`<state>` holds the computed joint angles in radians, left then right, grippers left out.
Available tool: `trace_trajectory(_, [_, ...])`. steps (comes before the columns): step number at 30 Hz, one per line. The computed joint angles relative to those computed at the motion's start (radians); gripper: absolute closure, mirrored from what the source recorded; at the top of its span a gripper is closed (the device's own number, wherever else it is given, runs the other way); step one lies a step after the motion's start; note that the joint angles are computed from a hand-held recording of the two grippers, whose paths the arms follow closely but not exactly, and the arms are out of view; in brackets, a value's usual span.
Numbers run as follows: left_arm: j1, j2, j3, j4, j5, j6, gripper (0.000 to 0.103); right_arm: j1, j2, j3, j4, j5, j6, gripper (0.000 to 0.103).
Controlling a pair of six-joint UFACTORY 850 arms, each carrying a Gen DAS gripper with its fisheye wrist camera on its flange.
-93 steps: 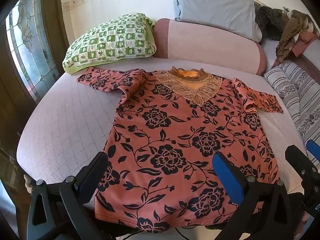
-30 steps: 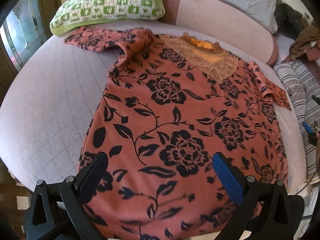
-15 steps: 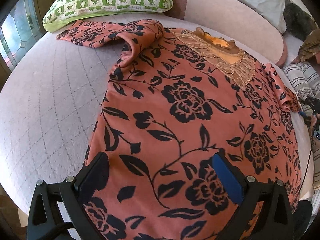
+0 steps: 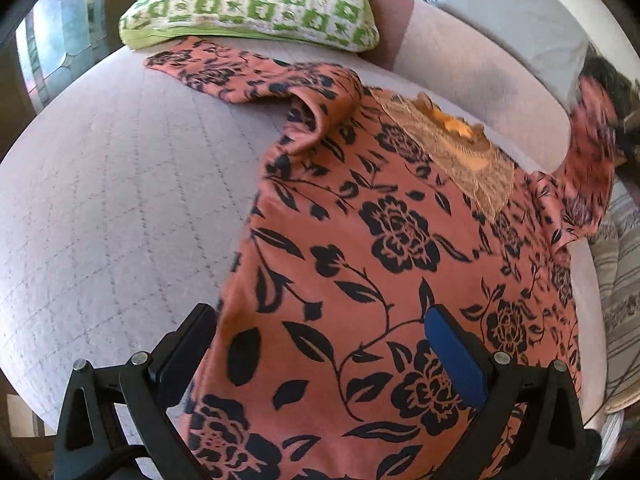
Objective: Fold small clothes
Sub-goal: 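Grasp the blouse sleeve with the right gripper and fold it across the body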
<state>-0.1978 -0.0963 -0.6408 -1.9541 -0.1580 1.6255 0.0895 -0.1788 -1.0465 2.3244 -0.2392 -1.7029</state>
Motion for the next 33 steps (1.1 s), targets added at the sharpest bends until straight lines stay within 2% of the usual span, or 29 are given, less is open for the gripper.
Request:
trace_trajectory(2, [0.014,0.016,0.01,0.004,0.0,-0.007,0.0,0.087,-0.02,-0.04,0.031,-0.036,-0.025,0.095])
trace_trajectory(4, [0.026,0.026,0.015,0.069,0.011,-0.068,0.0,0.161,-0.064,-0.081,0.045,-0.061,-0.01,0.091])
trace_trajectory(5, [0.033,0.031,0.018,0.078,0.011,-0.08,0.0,0.195,-0.106,-0.116,0.007,-0.061,0.038,0.091])
trace_trajectory(7, [0.044,0.04,0.024,0.092,0.013,-0.099,0.0,0.232,-0.198,-0.177,-0.163,-0.114,0.233,0.08])
trace_trajectory(8, [0.049,0.04,0.024,0.113,0.013,-0.122,0.0,0.245,-0.276,-0.227,-0.267,-0.168,0.338,0.041])
trace_trajectory(9, [0.049,0.041,0.023,0.15,0.021,-0.162,0.0,0.259,-0.351,-0.279,-0.372,-0.187,0.429,0.003])
trace_trajectory(11, [0.054,0.049,0.028,0.135,0.028,-0.147,0.0,0.279,-0.43,-0.318,-0.563,-0.2,0.623,0.002])
trace_trajectory(13, [0.06,0.062,0.038,0.073,0.037,-0.086,0.0,0.276,-0.459,-0.299,-0.609,-0.229,0.687,0.002])
trace_trajectory(15, [0.075,0.068,0.043,0.043,0.025,-0.065,0.0,0.262,-0.421,-0.232,-0.492,-0.237,0.587,0.002])
trace_trajectory(17, [0.093,0.062,0.04,0.116,-0.001,-0.152,0.0,0.227,-0.35,-0.153,-0.405,-0.236,0.483,0.002])
trace_trajectory(19, [0.105,0.06,0.036,0.112,-0.017,-0.161,0.0,0.207,-0.286,-0.083,-0.308,-0.222,0.386,0.002])
trace_trajectory(21, [0.114,0.059,0.029,0.168,-0.019,-0.219,0.0,0.162,-0.269,-0.056,-0.313,-0.199,0.387,0.002])
trace_trajectory(23, [0.124,0.06,0.023,0.18,-0.015,-0.235,0.0,0.107,-0.261,-0.027,-0.404,-0.141,0.456,0.002])
trace_trajectory(24, [0.133,0.058,0.017,0.19,-0.015,-0.242,0.0,0.054,-0.265,0.005,-0.407,-0.145,0.463,0.011])
trace_trajectory(26, [0.157,0.038,-0.008,0.219,-0.018,-0.268,0.0,-0.022,-0.234,0.069,-0.294,-0.259,0.453,0.011])
trace_trajectory(28, [0.197,-0.003,-0.053,0.274,-0.065,-0.324,0.0,-0.061,-0.188,0.115,-0.254,-0.298,0.424,0.009])
trace_trajectory(29, [0.222,-0.027,-0.079,0.273,-0.105,-0.325,0.0,-0.076,-0.181,0.124,-0.248,-0.347,0.384,0.009])
trace_trajectory(30, [0.25,-0.058,-0.11,0.247,-0.149,-0.307,0.0,-0.083,-0.169,0.134,-0.222,-0.357,0.316,0.009])
trace_trajectory(32, [0.294,-0.131,-0.184,0.264,-0.225,-0.351,0.0,-0.084,-0.174,0.135,-0.229,-0.259,0.301,0.009])
trace_trajectory(33, [0.315,-0.177,-0.231,0.301,-0.268,-0.404,0.0,-0.092,-0.188,0.142,-0.238,-0.236,0.335,0.01])
